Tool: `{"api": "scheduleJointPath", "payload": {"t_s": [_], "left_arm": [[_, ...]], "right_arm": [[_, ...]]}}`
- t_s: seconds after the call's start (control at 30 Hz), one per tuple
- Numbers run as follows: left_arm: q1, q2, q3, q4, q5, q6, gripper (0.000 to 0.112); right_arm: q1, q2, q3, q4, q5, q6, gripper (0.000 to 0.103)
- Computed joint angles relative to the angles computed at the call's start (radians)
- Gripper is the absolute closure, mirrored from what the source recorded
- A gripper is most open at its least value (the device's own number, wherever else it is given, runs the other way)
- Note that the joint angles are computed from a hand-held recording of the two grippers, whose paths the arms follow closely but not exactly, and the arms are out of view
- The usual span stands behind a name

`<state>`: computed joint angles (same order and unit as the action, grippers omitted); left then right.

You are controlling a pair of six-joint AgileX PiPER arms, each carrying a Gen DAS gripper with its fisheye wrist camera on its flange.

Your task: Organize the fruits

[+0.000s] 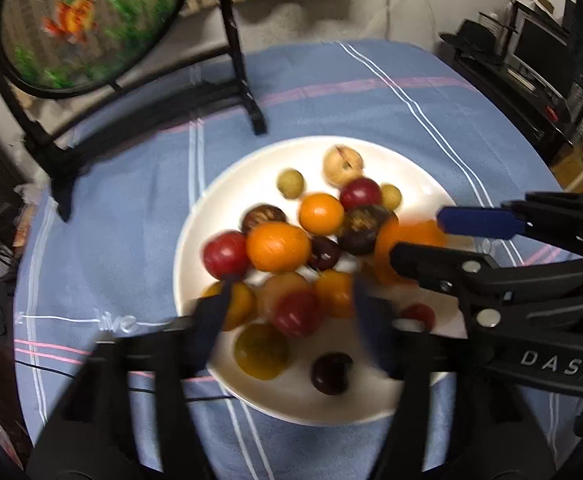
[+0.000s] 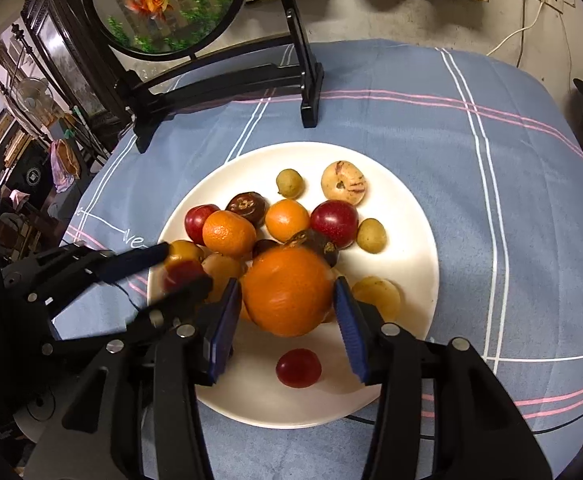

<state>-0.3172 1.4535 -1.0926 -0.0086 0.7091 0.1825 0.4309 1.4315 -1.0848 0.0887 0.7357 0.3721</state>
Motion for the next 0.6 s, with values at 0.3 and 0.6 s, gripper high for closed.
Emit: {"api": "scheduleJointPath", "payload": {"t_s": [0.3, 0.6], "left_arm": [[0.011, -0.031, 0.003, 0.027, -0.016, -0.018, 0.026], [0.017, -0.139, -0.009, 0.026, -0.010, -0.057, 0.012]], "right_arm": [[-0.030, -0.052, 0.010, -0.005, 0.003, 0.022, 0.053], [0.030, -0.327, 0.172, -0.205, -0.014, 0.250, 0.027]]}}
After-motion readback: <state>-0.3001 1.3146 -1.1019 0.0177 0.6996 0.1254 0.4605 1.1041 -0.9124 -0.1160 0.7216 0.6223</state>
